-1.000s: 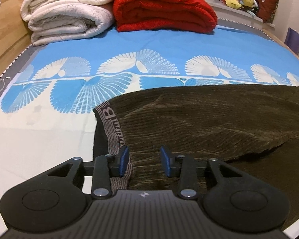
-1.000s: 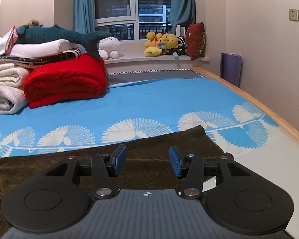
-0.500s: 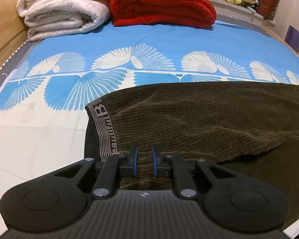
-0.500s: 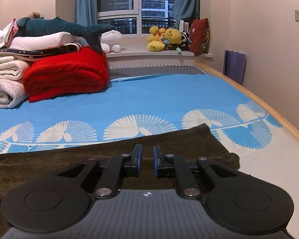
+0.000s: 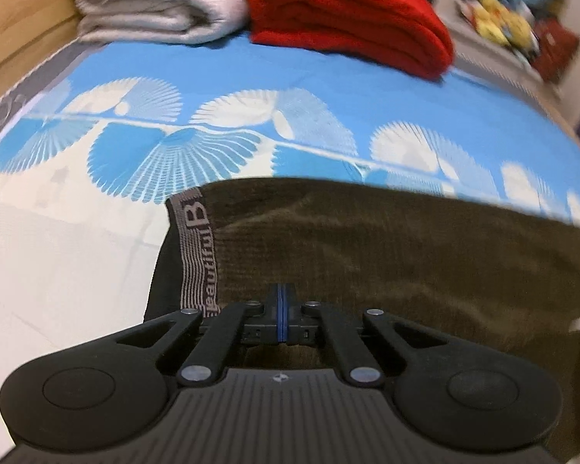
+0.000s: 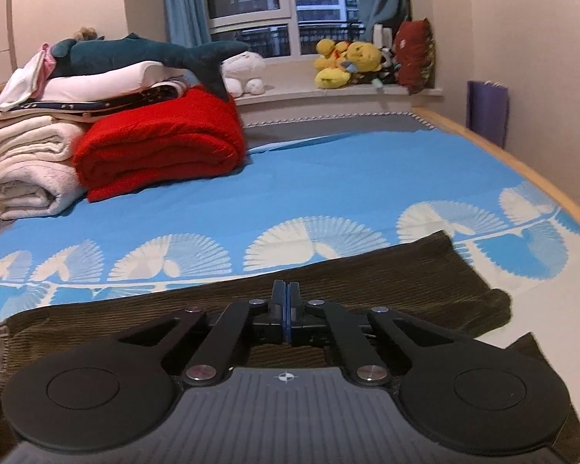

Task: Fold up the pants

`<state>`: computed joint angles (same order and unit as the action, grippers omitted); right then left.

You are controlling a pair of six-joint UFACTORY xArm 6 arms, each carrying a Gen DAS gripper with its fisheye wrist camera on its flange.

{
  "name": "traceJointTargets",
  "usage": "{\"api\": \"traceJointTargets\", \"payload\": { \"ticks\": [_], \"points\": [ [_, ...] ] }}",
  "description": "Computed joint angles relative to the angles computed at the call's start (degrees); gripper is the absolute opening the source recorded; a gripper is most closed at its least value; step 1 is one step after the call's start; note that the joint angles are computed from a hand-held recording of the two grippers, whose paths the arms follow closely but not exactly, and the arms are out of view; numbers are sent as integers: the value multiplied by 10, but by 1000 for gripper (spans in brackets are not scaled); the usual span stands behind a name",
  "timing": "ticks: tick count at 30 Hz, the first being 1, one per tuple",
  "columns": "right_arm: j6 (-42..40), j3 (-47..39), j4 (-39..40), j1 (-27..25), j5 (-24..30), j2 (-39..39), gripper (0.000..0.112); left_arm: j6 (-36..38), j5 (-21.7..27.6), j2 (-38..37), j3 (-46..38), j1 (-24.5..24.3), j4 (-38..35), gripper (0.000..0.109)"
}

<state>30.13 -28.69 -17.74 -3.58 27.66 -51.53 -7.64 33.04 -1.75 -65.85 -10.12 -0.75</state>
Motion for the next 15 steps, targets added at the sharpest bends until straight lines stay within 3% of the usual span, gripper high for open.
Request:
{"api": "traceJointTargets", "payload": {
  "ticks": [6, 10, 11, 13, 14, 15],
  "points": [
    [-36, -5, 22, 18, -10, 9, 0, -38, 12, 70, -83, -6, -23, 0],
    [-75, -9, 43, 27, -4, 18, 0, -58, -16, 146, -159, -18, -9, 2],
    [-83, -9, 47, 27, -2, 19, 0, -66, -28, 163, -171, -20, 0, 7],
    [-96, -11, 56, 26, 2, 23, 0, -87, -50, 198, -194, -23, 32, 27],
    [-99, -11, 59, 25, 4, 24, 1, -102, -56, 214, -204, -24, 59, 46],
    [-103, -12, 63, 23, 8, 25, 0, -118, -51, 234, -220, -26, 94, 54]
  ]
}}
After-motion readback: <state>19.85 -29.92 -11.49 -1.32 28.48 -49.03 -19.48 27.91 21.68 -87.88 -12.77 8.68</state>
